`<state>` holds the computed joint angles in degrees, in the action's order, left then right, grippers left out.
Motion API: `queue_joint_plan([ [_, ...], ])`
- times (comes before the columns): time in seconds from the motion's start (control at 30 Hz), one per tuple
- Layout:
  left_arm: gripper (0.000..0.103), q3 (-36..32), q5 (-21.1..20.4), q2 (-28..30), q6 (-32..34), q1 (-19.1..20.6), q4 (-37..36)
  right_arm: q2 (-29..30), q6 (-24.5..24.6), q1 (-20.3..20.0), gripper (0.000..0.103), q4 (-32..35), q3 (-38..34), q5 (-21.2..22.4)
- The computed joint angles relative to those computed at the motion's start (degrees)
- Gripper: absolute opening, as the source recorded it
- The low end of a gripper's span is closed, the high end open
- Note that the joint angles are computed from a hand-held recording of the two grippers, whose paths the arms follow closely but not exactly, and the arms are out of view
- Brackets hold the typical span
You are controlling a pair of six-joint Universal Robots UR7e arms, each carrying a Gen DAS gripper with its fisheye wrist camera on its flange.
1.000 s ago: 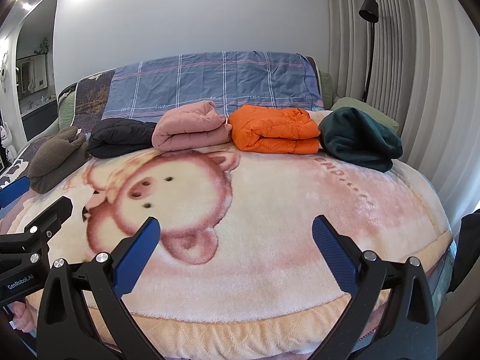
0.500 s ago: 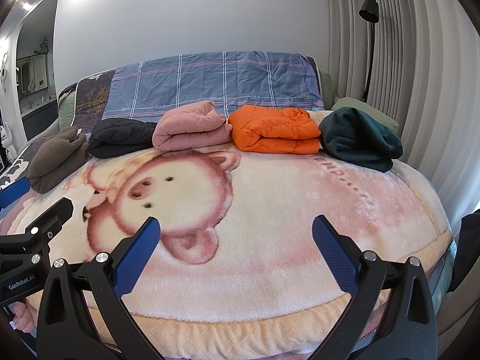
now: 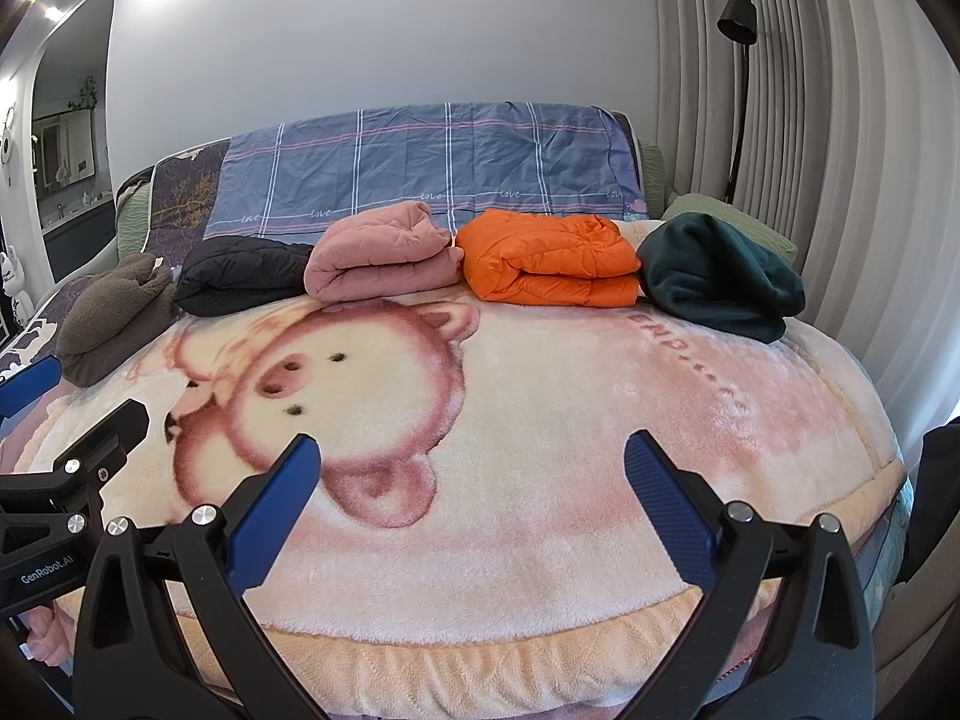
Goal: Fold large clothes
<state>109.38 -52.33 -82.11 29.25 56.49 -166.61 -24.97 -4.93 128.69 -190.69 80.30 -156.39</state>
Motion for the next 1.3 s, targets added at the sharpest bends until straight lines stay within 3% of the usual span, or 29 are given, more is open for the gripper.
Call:
queue_joint_plan([
  [0.67,0.101,0.5,-2.3,-1.0,0.8,1.1,1.1,0.1,0.2,0.0,0.101,0.1,0.0,-0.1],
  [1.3,0.101,0.2,-2.0,-1.1,1.3,0.8,1.4,0.0,0.1,-0.1,0.101,-0.1,0.4,0.1],
])
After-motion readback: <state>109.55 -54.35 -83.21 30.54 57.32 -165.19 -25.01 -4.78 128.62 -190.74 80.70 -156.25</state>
